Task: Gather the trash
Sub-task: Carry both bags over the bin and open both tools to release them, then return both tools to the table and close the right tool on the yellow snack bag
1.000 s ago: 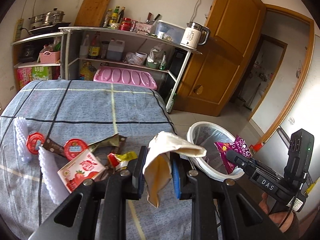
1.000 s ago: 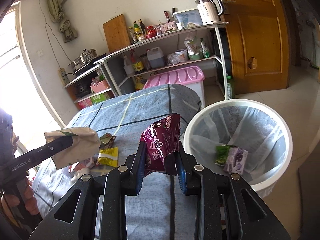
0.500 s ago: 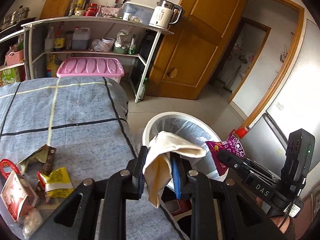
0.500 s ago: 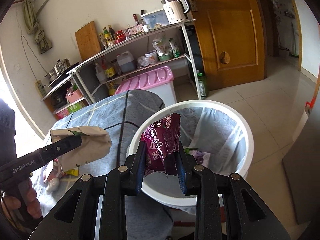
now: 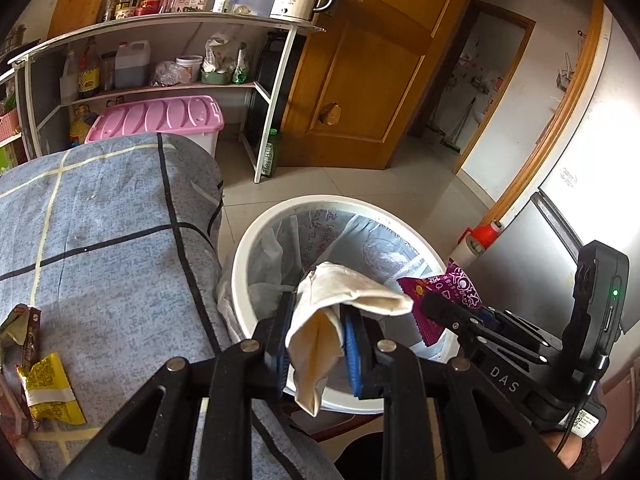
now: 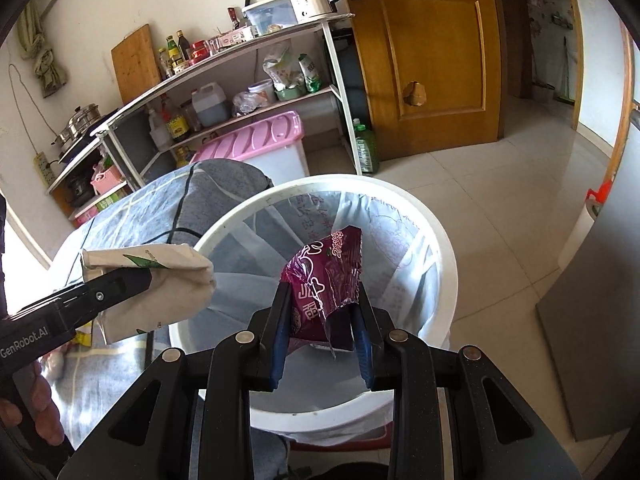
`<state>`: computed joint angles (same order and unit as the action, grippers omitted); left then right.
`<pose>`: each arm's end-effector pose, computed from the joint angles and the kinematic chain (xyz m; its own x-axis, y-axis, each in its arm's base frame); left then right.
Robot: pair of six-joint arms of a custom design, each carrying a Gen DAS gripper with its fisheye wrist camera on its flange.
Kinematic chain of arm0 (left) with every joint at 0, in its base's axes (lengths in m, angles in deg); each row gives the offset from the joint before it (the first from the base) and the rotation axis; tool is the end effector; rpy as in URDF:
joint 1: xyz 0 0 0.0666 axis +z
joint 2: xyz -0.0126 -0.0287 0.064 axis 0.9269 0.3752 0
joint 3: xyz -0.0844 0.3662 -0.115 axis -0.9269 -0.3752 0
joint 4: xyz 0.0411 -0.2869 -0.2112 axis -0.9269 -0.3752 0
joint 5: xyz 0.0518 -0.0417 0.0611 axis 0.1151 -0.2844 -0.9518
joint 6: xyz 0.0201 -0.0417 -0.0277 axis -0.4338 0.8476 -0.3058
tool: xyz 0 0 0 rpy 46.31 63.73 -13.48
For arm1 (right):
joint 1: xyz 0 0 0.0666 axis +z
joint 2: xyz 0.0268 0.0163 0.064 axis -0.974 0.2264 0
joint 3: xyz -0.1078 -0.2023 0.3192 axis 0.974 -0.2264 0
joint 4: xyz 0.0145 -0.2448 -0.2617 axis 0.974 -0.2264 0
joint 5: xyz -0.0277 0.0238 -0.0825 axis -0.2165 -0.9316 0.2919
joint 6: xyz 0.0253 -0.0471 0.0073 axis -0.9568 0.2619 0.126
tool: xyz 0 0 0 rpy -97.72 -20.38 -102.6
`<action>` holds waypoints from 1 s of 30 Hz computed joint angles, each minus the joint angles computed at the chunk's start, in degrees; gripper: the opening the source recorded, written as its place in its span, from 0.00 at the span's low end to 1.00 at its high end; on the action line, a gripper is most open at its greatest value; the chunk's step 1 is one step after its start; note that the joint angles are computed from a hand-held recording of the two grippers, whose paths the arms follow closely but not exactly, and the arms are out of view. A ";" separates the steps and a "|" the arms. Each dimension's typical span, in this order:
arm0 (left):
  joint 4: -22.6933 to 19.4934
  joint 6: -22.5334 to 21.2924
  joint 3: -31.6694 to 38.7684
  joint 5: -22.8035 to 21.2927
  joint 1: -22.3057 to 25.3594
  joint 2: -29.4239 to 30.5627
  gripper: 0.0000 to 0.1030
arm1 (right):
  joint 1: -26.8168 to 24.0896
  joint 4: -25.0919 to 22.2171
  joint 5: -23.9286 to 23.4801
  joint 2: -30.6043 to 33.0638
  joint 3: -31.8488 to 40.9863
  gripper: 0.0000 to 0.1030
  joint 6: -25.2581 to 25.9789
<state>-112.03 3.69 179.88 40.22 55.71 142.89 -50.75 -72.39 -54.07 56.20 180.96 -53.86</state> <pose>0.6365 -0.1598 0.3601 -0.6388 0.3896 -0.6634 0.7046 0.6425 -0.3011 0.5227 0.2375 0.3622 -0.5749 0.4732 -0.6675 0.4741 0.8575 0.1996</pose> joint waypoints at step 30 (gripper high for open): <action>7.67 2.80 -8.02 -0.73 5.77 -6.02 0.57 | 4.13 -1.12 1.91 2.09 5.02 0.52 0.54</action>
